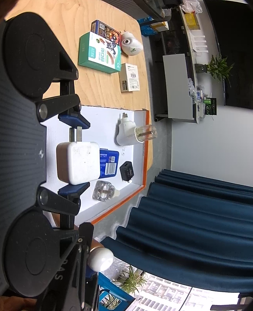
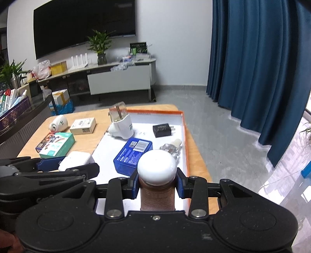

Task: Organize rigid objects
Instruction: 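Open both tools to drop the white charger and tan bottle into the box, then move both tools away from the box toward the boxes on the table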

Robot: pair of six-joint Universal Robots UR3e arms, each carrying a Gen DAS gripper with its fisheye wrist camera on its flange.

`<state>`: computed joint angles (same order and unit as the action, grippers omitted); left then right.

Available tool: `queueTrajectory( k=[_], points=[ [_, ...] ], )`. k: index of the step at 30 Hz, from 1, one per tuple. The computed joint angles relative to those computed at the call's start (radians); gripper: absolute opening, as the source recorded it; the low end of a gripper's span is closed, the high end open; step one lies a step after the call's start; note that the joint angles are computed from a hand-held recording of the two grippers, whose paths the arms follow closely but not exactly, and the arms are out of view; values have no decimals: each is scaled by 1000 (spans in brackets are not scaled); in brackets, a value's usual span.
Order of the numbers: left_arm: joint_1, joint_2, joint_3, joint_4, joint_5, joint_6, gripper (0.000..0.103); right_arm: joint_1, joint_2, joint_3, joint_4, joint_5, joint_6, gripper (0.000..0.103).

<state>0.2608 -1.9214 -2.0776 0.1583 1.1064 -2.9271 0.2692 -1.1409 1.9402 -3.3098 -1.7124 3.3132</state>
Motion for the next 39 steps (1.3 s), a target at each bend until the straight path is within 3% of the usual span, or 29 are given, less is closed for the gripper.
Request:
queueTrajectory(
  k=[12,13,14,16,18,25,31,39],
  points=[
    [-12,-107,111,-78,13,17,59,-59,137,-276,184,60,-65,47],
    [-15,-118,122,-84,9,22,59,-65,154,-312,205,59,-59,52],
    [-21,-131,135,-87,8,25,59,-73,155,-312,199,63,-57,63],
    [-24,-149,152,-88,-12,37,58,-76,165,-334,201,48,-46,72],
    [-25,-159,167,-94,-41,57,58,-74,160,-317,166,35,-40,72],
    [26,-129,133,-114,-149,83,77,-64,131,-273,65,-1,-5,76],
    [105,-68,96,-75,-135,65,92,-31,135,-342,84,-2,7,83],
    [264,-32,40,-38,-60,47,96,62,207,-501,188,17,-22,85]
  ],
)
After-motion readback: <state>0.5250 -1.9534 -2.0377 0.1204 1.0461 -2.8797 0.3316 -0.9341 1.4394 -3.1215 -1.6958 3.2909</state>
